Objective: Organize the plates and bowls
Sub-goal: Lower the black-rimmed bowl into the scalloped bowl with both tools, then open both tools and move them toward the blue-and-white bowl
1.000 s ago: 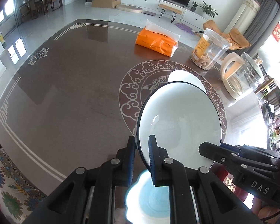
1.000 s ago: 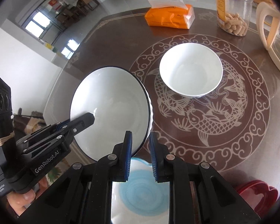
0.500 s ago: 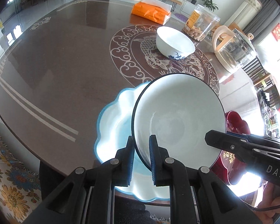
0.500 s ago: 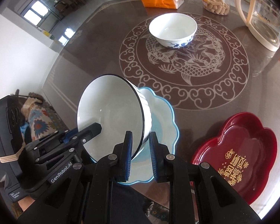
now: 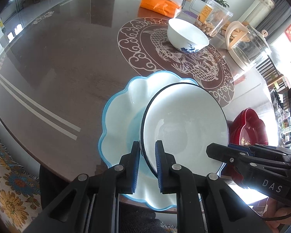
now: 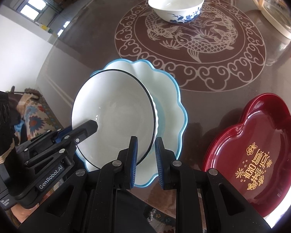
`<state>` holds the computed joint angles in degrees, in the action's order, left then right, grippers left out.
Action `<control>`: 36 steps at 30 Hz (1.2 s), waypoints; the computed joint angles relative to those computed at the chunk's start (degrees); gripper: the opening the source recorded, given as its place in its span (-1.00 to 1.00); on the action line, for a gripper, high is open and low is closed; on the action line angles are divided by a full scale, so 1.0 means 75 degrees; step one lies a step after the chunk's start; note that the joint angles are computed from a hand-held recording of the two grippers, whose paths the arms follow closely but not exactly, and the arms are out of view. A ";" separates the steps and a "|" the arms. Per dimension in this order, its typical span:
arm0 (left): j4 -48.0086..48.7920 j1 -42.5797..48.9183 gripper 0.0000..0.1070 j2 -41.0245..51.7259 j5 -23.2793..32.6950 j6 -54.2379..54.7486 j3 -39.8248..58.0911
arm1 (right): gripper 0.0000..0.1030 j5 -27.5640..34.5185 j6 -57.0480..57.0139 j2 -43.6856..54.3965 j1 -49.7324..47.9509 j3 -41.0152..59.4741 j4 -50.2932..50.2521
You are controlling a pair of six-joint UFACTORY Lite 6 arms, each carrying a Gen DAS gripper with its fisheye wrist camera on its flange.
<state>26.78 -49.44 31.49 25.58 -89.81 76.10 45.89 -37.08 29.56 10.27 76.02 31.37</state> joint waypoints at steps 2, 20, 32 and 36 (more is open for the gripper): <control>0.0077 0.0003 -0.71 0.0008 -0.0070 -0.0088 -0.0050 | -0.59 -0.0036 -0.0022 0.0036 0.0002 -0.0013 0.0007; 0.2750 -0.0896 0.38 -0.1334 0.1290 -0.3167 -0.1009 | -0.06 -0.0643 -0.1475 -0.1432 -0.0487 -0.1268 0.1319; 0.2951 -0.2559 0.77 -0.1724 0.4275 -0.4532 -0.1113 | 0.36 -0.2542 -0.3603 -0.7669 -0.1429 -0.6541 0.3057; 0.2793 -0.2841 0.77 -0.1638 0.4870 -0.4499 -0.0971 | 0.36 -0.3320 -0.3183 -0.8387 -0.1017 -0.7026 0.2357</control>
<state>47.73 -70.75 19.20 62.11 -123.55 68.81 20.99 -60.95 -33.35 2.64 23.32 49.05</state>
